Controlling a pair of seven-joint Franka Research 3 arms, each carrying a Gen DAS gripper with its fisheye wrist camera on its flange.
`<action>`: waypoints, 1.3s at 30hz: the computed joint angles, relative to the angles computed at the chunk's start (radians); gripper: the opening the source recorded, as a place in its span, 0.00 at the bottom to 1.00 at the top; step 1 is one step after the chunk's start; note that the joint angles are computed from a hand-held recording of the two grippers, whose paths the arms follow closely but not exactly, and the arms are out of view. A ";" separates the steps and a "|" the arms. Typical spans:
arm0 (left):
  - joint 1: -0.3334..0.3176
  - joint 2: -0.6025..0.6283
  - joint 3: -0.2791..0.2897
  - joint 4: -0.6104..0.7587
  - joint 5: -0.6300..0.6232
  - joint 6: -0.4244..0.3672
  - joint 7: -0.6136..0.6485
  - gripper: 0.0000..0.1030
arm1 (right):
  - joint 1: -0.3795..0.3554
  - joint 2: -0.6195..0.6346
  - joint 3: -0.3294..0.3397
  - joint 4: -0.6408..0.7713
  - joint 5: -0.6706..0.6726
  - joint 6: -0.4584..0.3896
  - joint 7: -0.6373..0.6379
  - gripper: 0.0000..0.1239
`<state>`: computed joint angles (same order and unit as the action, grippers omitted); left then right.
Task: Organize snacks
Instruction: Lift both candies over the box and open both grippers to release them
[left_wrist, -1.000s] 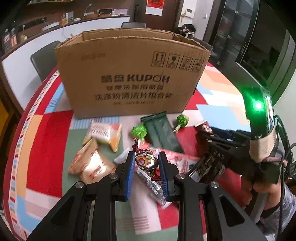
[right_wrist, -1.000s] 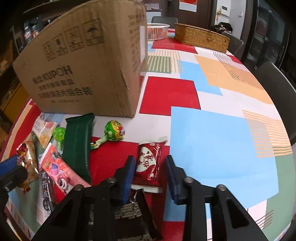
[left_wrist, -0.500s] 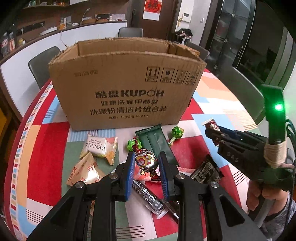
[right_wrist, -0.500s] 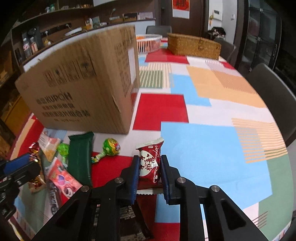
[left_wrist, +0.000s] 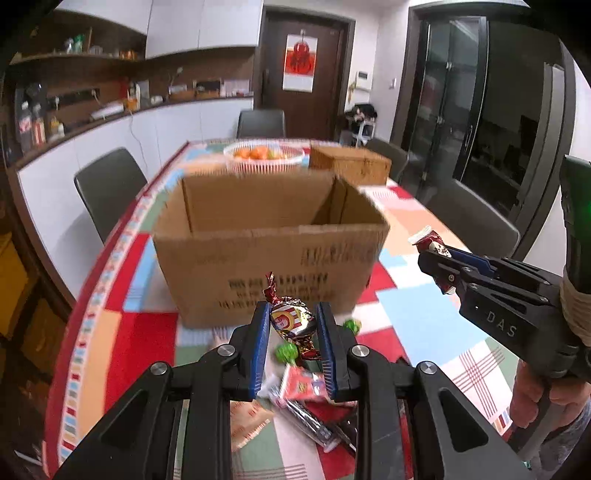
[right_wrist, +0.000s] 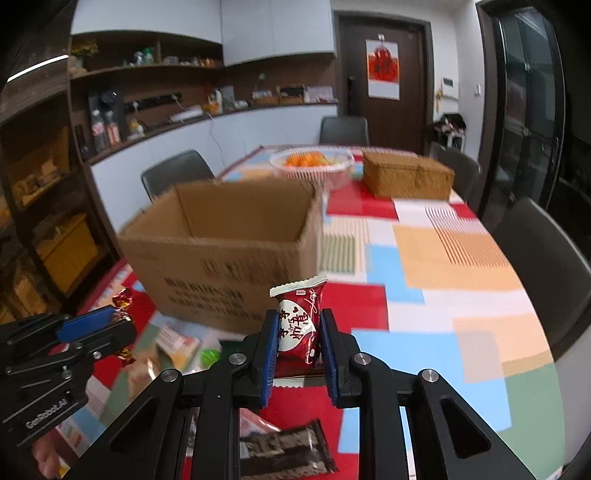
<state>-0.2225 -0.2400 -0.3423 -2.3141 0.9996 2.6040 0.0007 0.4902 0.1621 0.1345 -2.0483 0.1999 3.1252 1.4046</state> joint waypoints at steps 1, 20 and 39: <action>0.002 -0.011 0.000 -0.001 0.008 -0.003 -0.001 0.25 | -0.009 -0.005 0.014 0.000 0.012 0.010 -0.016 0.18; 0.105 -0.061 0.044 0.053 0.024 0.029 0.126 0.25 | 0.007 0.100 0.050 0.247 0.024 -0.031 -0.094 0.19; 0.116 0.150 0.125 0.199 -0.142 0.112 0.337 0.25 | 0.046 0.341 -0.008 0.614 0.012 -0.277 -0.037 0.19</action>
<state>-0.1067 -0.0904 -0.2173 -2.1155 0.8576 2.7161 0.3373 0.5360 0.5036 0.1261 -1.4344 0.2122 2.8480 1.3672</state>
